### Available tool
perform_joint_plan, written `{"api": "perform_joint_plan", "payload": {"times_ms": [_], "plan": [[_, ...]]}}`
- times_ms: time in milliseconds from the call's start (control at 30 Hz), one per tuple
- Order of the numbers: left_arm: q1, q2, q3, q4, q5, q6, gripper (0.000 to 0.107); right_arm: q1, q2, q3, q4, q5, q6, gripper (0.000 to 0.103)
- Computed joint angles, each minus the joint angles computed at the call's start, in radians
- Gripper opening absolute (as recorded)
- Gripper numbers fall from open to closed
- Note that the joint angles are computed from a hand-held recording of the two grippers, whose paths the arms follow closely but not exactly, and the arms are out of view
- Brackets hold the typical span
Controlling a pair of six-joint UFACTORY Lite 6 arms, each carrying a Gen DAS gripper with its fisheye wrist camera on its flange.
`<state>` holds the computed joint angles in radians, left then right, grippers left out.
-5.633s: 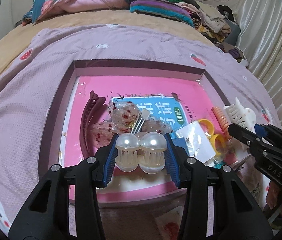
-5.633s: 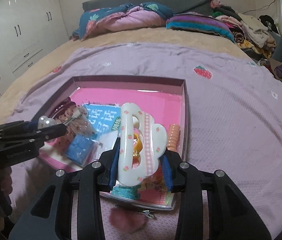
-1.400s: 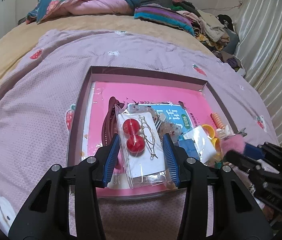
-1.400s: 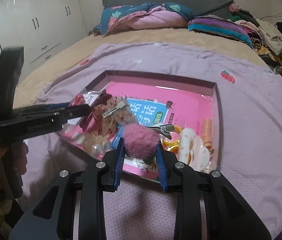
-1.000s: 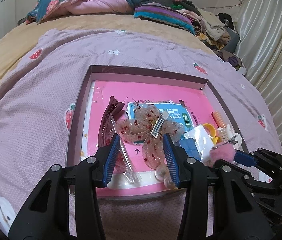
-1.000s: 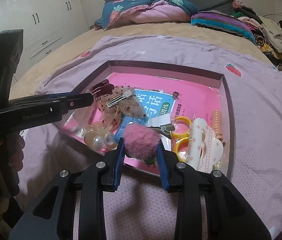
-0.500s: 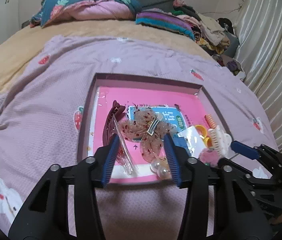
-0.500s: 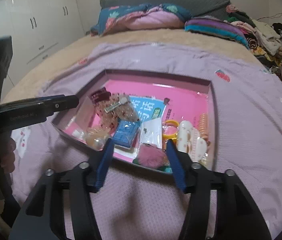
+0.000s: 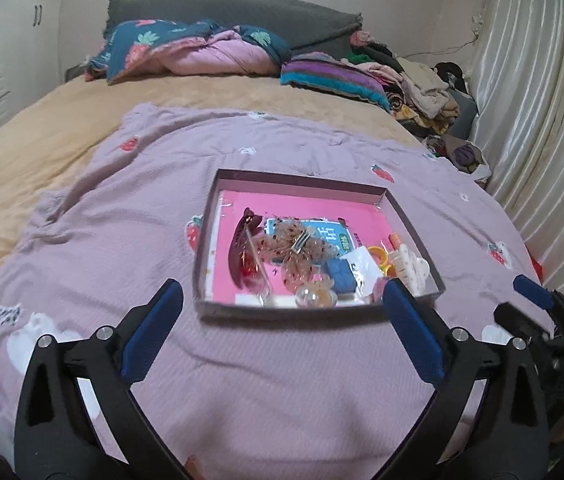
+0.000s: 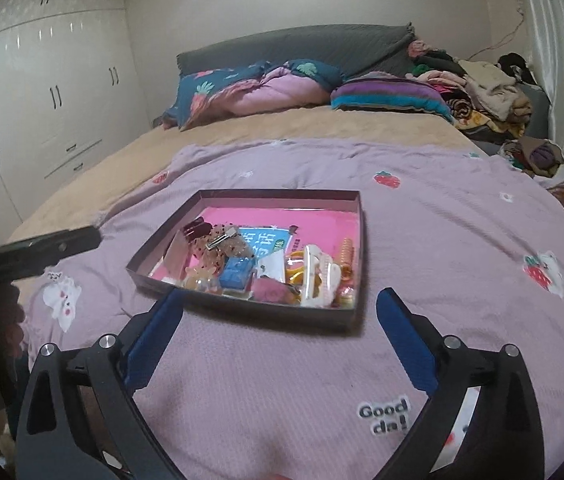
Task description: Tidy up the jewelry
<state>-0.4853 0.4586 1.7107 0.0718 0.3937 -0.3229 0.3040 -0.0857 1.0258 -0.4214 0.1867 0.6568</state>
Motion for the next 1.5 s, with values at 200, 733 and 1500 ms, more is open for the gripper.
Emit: {"api": "perform_joint_plan", "payload": {"times_ms": [200, 733, 1500], "plan": [[-0.032, -0.124, -0.216, 0.168, -0.055, -0.189, 0.094, 0.027, -0.098, -0.102, -0.137, 0.028, 0.138, 0.098], [-0.097, -0.205, -0.417, 0.35, -0.132, -0.41, 0.094, 0.116, -0.13, -0.209, -0.309, 0.05, 0.37, 0.098], [-0.105, -0.231, -0.441, 0.355, -0.138, -0.428, 0.094, 0.124, -0.119, -0.194, -0.226, 0.042, 0.282, 0.098]]}}
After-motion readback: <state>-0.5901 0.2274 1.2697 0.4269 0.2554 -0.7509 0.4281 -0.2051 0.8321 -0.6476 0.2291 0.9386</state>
